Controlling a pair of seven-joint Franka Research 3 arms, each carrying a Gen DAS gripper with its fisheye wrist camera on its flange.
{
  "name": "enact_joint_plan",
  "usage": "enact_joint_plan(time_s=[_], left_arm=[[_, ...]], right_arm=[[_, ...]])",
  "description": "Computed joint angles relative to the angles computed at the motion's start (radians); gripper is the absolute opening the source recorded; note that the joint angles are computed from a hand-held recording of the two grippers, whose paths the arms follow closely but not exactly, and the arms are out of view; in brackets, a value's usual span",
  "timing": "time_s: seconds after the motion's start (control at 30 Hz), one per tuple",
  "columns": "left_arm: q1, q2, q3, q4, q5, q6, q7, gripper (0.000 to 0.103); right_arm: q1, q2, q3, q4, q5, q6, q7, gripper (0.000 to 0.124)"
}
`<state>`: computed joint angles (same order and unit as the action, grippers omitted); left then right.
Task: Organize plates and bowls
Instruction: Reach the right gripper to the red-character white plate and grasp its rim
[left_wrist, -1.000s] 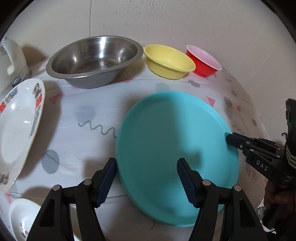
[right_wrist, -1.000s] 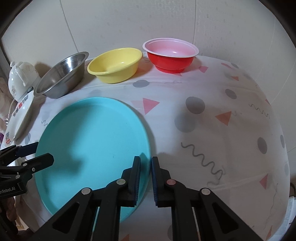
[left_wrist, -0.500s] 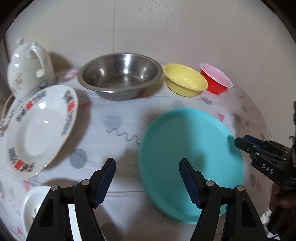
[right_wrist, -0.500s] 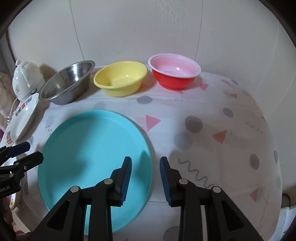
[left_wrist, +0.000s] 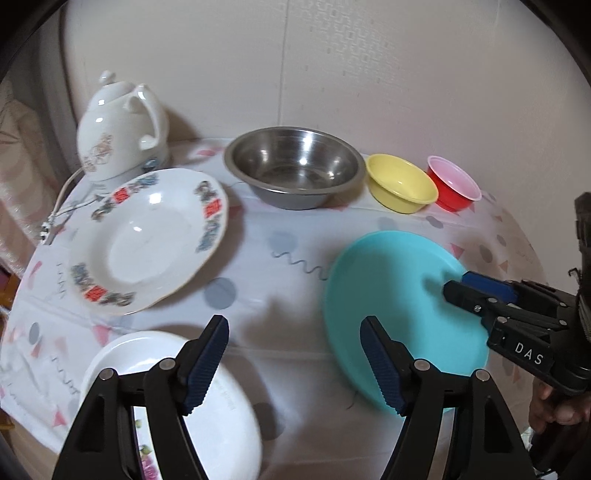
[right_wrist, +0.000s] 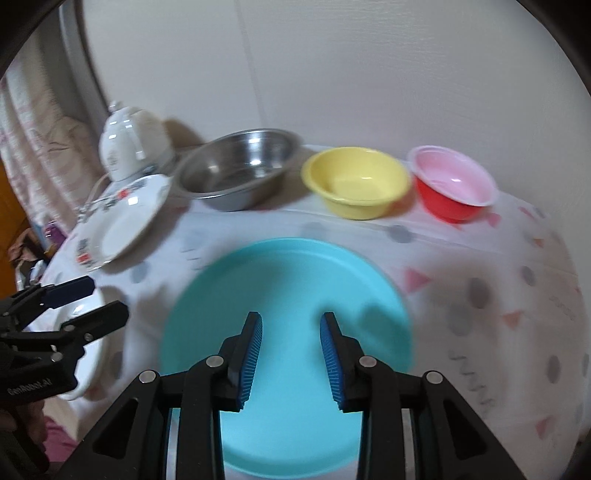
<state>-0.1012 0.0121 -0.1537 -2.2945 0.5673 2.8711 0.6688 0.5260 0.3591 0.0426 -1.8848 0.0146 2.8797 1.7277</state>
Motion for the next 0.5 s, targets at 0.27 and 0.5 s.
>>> enact_joint_plan(time_s=[0.27, 0.5], left_arm=[[0.044, -0.072, 0.020, -0.079, 0.006, 0.041, 0.025, 0.077], [0.083, -0.119, 0.061, -0.150, -0.146, 0.100, 0.203, 0.078]], right_arm=[[-0.018, 0.055, 0.098, 0.087, 0.134, -0.023, -0.123, 0.033], [0.030, 0.136, 0.106, 0.226, 0.171, -0.095, -0.115, 0.033]])
